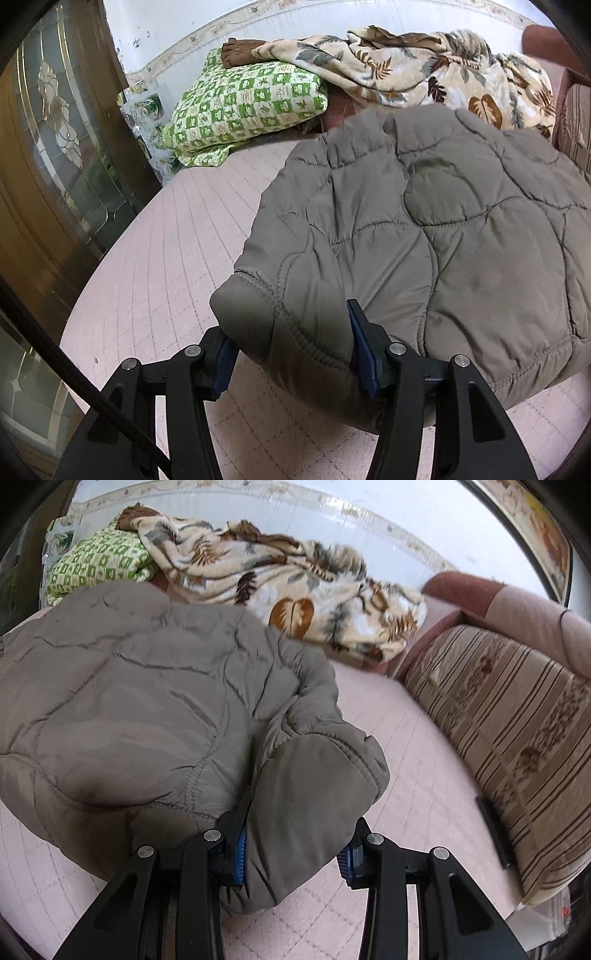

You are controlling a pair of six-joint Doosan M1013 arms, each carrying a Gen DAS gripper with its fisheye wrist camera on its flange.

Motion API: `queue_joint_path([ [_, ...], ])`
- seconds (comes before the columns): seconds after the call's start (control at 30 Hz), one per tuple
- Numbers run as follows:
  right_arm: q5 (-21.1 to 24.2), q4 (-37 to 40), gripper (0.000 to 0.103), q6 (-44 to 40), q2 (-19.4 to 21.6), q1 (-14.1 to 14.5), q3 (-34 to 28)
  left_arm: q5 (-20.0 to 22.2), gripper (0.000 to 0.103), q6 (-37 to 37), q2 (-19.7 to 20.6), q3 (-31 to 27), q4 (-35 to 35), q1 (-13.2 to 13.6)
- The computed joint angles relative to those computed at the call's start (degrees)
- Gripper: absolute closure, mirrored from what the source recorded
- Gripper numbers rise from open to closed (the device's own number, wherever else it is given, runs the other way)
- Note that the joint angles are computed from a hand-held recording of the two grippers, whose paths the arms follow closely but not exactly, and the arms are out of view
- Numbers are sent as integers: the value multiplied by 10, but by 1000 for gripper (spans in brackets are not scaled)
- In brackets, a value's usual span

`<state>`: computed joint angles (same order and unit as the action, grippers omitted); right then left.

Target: Fold large clothes

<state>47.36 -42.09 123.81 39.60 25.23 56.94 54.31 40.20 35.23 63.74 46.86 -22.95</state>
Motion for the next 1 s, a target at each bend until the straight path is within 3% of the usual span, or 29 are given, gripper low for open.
queue_joint_path([
  [0.27,-16,119,54,-26,-7,-22,12,7,43,-33,4,13,30,-6],
  [0.3,-20,133,54,-26,-9,-25,15,6,39,-42,3,16,35,-6],
  [0.37,-32,164,42,-20,-15,-33,23,4,31,-66,-2,24,40,-5],
  [0.43,-53,234,33,-13,-27,-48,40,14,16,-87,-6,29,39,-3],
  [0.6,-106,353,28,-12,-61,-73,91,1,13,-105,-29,54,0,5],
  [0.7,-126,337,28,18,-82,-71,120,-5,13,-110,-41,68,-11,7],
  [0.9,-164,148,28,191,-126,-60,177,6,13,-132,-65,90,0,3],
  [0.97,-207,146,47,195,-138,-63,194,14,14,-158,-76,98,34,-4],
  [1.0,-226,156,51,180,-141,-62,199,13,13,-172,-81,101,53,-7],
])
